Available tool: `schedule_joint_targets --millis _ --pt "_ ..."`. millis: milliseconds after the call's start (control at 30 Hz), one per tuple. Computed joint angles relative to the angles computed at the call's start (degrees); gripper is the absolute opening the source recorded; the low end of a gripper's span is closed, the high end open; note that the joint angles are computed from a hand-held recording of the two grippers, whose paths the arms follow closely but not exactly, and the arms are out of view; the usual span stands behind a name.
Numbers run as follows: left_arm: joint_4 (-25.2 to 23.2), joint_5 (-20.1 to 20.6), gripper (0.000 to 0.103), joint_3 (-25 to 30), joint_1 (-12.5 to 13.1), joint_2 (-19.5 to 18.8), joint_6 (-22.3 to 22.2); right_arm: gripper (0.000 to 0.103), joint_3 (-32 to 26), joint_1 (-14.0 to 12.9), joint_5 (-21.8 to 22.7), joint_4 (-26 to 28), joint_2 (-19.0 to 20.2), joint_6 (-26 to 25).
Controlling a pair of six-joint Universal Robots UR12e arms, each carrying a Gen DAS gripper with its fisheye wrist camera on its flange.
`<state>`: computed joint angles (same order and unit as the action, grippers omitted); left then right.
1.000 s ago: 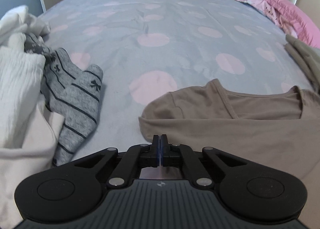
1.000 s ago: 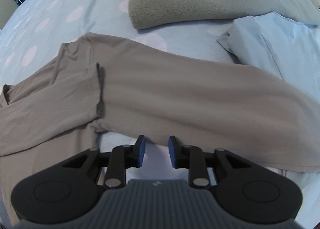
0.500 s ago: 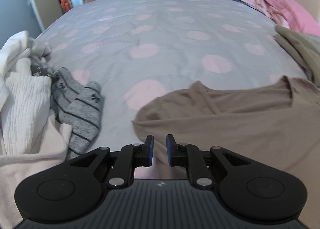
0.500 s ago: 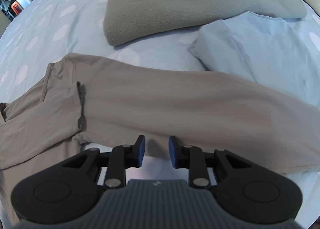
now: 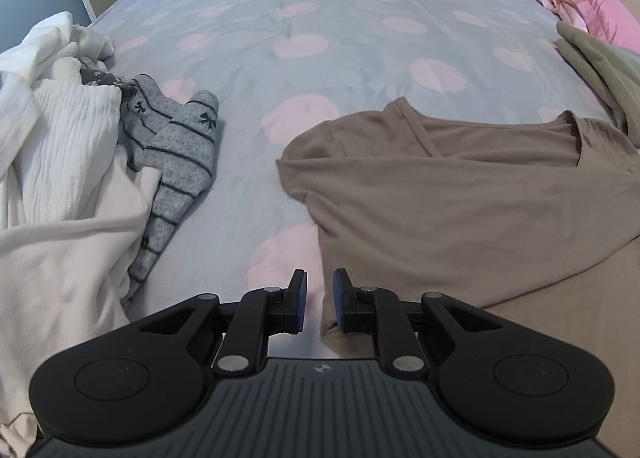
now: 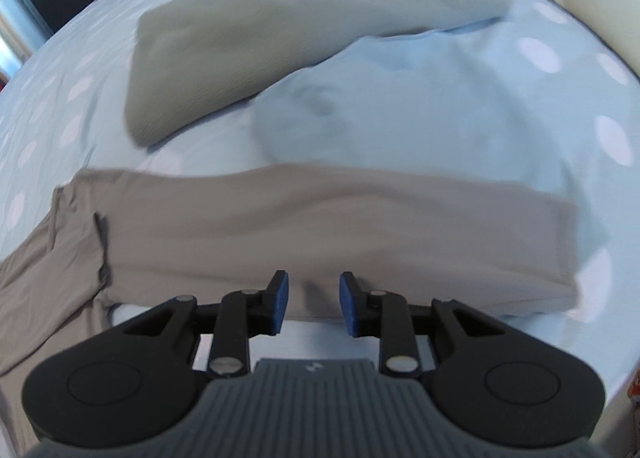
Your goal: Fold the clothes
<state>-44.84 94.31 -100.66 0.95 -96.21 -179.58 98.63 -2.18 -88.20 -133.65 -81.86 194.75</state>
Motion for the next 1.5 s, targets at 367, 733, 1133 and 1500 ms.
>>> schedule_joint_targets --millis 367,733,1133,1500 --pt "-0.1 3.3 0.013 -0.8 -0.7 -0.1 2.2 0.036 2.7 -3.0 -3.6 -3.8 -1.8 3.3" --pt "-0.4 3.8 0.013 -0.6 -1.0 -0.7 2.5 0.036 3.0 -5.9 -6.4 -3.4 -1.9 5.9" --pt "-0.5 4.6 0.013 -0.3 -1.3 -1.4 2.3 0.038 4.7 -8.7 -8.8 -2.9 -1.3 9.3" --pt "-0.7 4.7 0.013 0.1 -1.3 -1.6 1.7 0.013 3.1 -7.5 -9.9 3.2 -1.5 12.0"
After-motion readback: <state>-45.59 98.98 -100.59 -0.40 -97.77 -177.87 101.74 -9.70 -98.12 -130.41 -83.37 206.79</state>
